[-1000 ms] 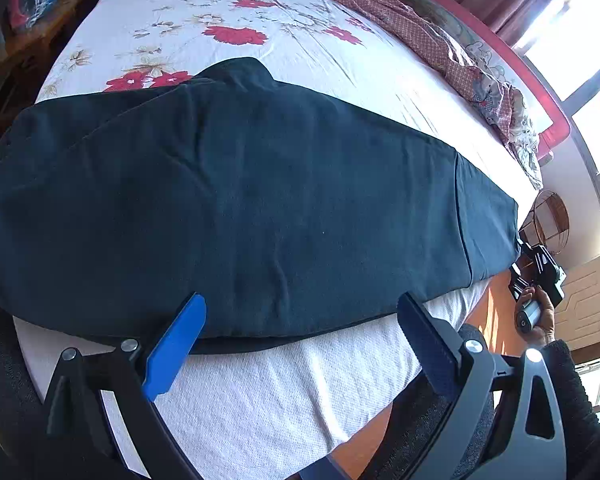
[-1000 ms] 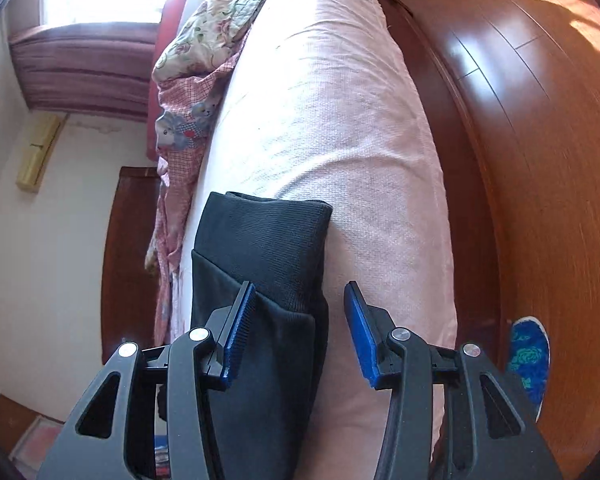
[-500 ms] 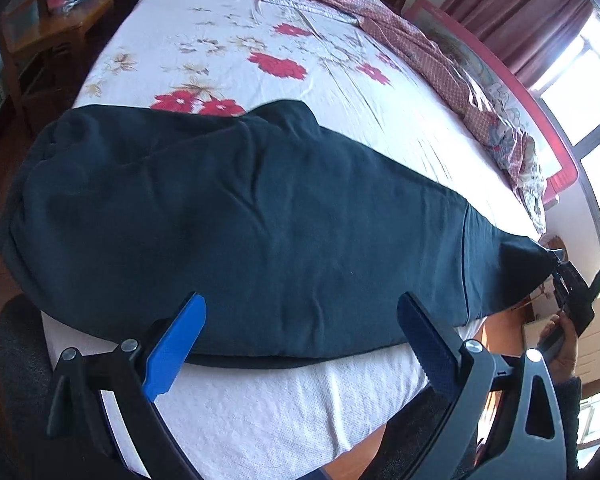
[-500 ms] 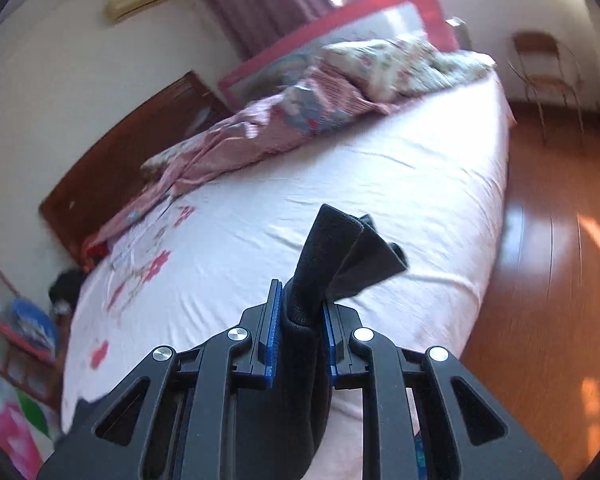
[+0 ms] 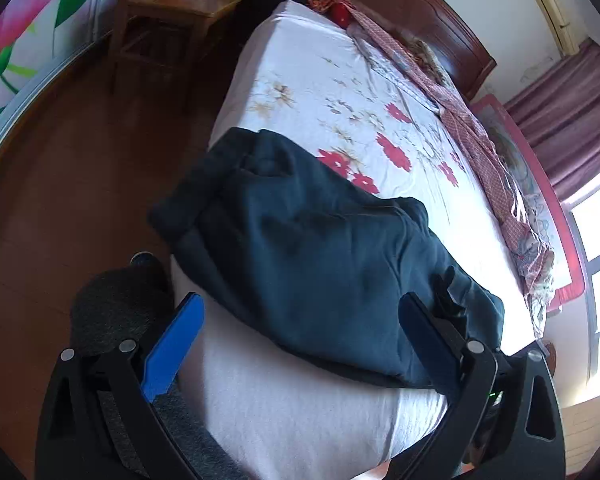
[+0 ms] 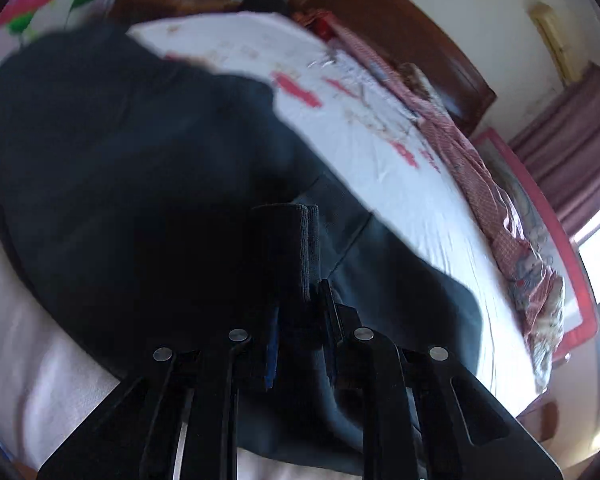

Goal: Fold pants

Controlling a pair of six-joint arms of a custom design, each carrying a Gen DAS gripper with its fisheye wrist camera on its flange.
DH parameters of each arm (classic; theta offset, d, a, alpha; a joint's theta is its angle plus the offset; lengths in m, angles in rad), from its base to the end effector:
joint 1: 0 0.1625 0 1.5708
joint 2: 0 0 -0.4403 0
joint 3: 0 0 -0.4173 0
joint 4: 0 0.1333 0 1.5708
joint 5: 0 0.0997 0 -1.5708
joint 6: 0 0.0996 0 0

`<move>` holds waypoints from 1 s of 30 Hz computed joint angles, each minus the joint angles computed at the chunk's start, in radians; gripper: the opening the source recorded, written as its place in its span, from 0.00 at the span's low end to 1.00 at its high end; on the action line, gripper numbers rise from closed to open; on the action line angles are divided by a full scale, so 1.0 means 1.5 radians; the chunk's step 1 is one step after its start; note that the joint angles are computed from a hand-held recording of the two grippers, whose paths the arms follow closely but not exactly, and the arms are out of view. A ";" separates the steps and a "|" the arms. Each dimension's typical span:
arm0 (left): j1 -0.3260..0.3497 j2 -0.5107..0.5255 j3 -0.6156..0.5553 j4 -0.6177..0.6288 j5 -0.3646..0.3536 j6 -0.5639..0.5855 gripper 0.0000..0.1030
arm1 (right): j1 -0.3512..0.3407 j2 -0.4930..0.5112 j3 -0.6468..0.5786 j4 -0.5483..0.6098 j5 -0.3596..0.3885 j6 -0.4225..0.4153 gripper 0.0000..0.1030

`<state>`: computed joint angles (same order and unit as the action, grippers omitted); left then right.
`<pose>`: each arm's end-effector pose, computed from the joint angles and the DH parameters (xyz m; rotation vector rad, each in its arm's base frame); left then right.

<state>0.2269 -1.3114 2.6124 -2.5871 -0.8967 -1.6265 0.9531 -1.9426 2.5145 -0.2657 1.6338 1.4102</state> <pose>-0.2464 -0.2575 0.0832 -0.2430 2.6592 -0.8984 -0.0445 -0.2820 0.2218 0.9693 -1.6401 0.4832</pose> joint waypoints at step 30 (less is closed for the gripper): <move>0.001 0.065 0.002 -0.084 -0.035 0.048 0.96 | 0.063 0.093 -0.149 -0.037 0.173 0.175 0.44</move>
